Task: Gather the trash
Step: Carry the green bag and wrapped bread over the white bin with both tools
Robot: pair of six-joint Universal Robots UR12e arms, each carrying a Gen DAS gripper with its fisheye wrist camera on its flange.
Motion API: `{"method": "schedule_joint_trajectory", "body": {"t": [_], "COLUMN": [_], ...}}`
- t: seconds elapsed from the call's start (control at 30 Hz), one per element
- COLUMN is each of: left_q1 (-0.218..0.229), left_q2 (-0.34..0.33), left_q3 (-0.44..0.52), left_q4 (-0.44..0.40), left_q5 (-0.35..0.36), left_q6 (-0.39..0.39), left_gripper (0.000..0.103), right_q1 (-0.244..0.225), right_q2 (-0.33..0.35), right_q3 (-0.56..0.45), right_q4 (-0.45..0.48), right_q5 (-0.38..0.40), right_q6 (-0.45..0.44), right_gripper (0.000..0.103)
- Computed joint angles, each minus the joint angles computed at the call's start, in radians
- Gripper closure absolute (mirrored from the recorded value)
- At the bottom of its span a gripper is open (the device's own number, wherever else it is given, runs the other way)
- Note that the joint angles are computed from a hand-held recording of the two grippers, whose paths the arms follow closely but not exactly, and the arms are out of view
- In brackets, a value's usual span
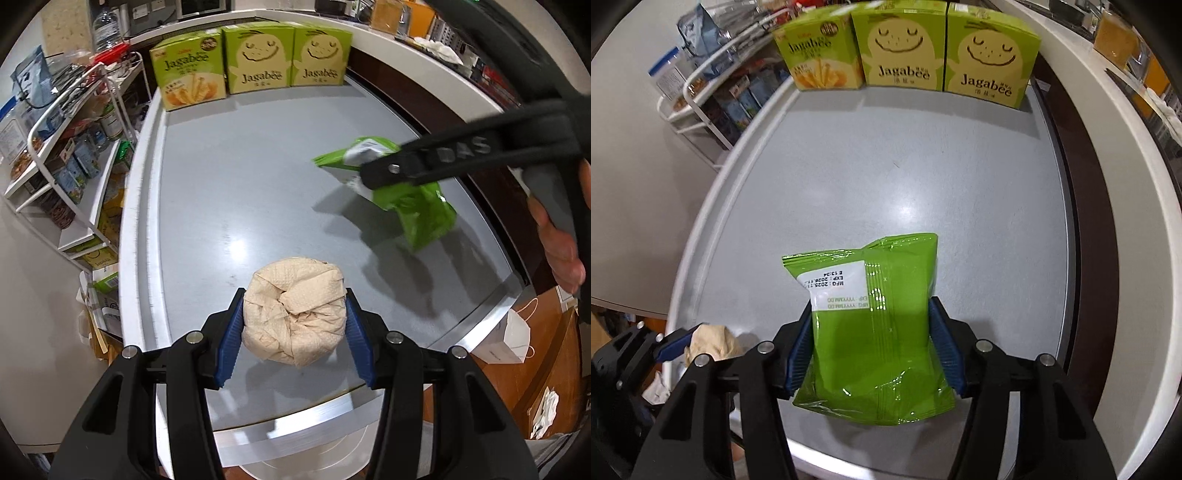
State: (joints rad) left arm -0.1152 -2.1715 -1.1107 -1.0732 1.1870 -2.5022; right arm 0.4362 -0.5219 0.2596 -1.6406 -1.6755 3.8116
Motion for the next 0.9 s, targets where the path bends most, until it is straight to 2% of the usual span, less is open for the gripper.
{"method": "schedule_joint_trajectory", "body": {"t": [0.2, 0.47, 0.67, 0.9], "left_q1": [0.015, 0.045, 0.07, 0.096], "left_q2": [0.021, 0.07, 0.116, 0.172], "left_q3": [-0.021, -0.077, -0.13, -0.196], "left_q4": [0.024, 0.043, 0.037, -0.001], "left_q5": [0.001, -0.011, -0.031, -0.033], "left_q6": [0.01, 0.017, 0.035, 0.093], "left_gripper": [0.052, 0.052, 0.052, 0.052], "right_q1": [0.013, 0.041, 0.065, 0.091], "right_q2": [-0.104, -0.182, -0.215, -0.238], "right_q3": [0.187, 0.319, 0.38, 0.429], "right_q4": [-0.145, -0.261, -0.302, -0.304], "right_q5": [0.011, 0.041, 0.099, 0.174], "right_q6": [0.025, 0.036, 0.032, 0.016], "right_gripper": [0.047, 0.047, 0.047, 0.047]}}
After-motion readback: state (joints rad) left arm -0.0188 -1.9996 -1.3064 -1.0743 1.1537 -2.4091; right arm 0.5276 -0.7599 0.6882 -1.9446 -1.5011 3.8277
